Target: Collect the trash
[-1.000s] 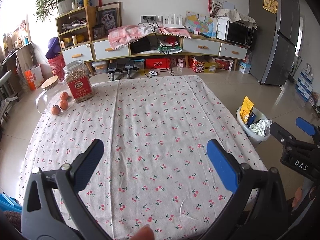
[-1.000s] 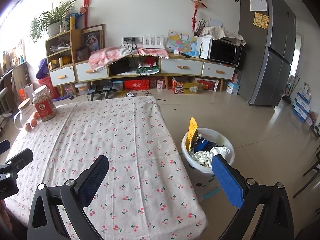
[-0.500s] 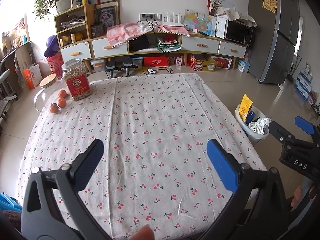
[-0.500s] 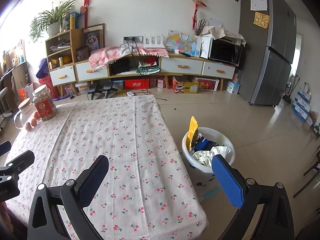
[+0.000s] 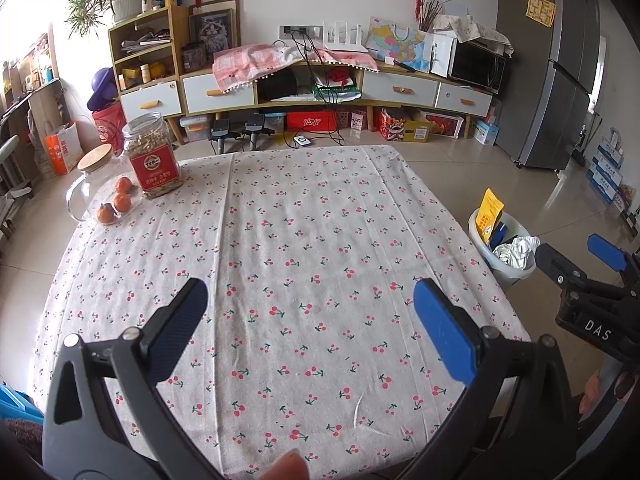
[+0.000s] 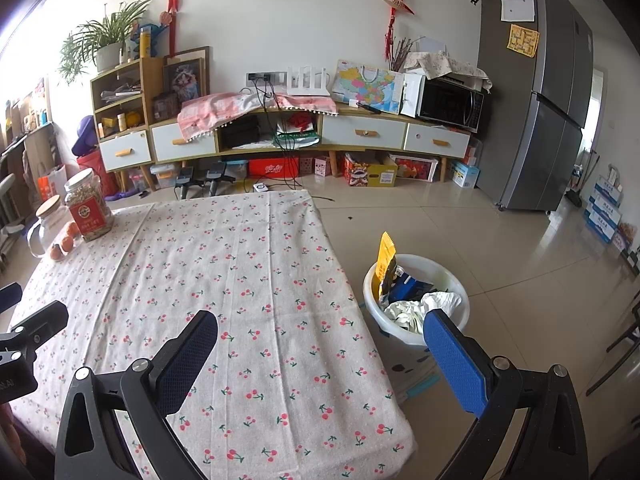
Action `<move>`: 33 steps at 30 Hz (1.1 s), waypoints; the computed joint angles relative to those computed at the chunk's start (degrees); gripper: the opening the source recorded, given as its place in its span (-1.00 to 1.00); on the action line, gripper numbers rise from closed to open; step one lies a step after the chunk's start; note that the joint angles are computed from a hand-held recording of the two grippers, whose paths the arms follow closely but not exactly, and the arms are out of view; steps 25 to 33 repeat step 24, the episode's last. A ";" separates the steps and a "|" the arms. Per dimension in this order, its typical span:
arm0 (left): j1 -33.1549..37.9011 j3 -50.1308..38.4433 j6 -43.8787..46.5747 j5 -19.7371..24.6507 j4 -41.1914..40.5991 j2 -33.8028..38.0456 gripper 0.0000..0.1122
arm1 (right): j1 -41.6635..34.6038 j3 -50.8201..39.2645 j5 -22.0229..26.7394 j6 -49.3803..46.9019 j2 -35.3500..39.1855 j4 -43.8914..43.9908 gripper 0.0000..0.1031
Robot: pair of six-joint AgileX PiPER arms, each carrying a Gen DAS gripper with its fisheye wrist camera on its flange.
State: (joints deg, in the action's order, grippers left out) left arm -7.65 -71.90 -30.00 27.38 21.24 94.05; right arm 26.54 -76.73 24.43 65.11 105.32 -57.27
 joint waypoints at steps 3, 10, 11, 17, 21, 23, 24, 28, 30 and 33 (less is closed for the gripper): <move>0.06 -0.02 0.23 -0.02 -0.18 0.01 0.82 | 0.02 -0.09 0.07 -0.31 0.01 0.24 1.00; 0.01 0.03 0.17 0.04 -0.17 -0.06 0.82 | -0.01 0.01 0.01 0.02 0.00 -0.06 1.00; 0.05 -0.01 0.19 0.05 -0.20 -0.02 0.82 | -0.01 0.01 0.01 0.02 0.00 -0.06 1.00; 0.16 -0.19 1.34 0.42 -2.12 0.10 0.82 | -0.02 0.01 0.01 -0.20 -0.02 0.13 1.00; 0.80 -0.65 5.16 0.76 -6.25 0.42 0.82 | -0.01 0.06 0.03 0.08 -0.12 -0.19 1.00; 1.45 -1.07 8.07 1.24 -9.46 0.49 0.82 | -0.29 0.03 -0.35 -1.38 -0.32 1.08 1.00; 2.08 -1.54 10.76 1.73 -12.25 0.57 0.82 | -0.82 0.58 -1.56 -3.02 -1.08 2.65 1.00; 2.08 -1.54 10.76 1.73 -12.25 0.57 0.82 | -0.82 0.58 -1.56 -3.02 -1.08 2.65 1.00; 2.08 -1.54 10.76 1.73 -12.25 0.57 0.82 | -0.82 0.58 -1.56 -3.02 -1.08 2.65 1.00; 2.08 -1.54 10.76 1.73 -12.25 0.57 0.82 | -0.82 0.58 -1.56 -3.02 -1.08 2.65 1.00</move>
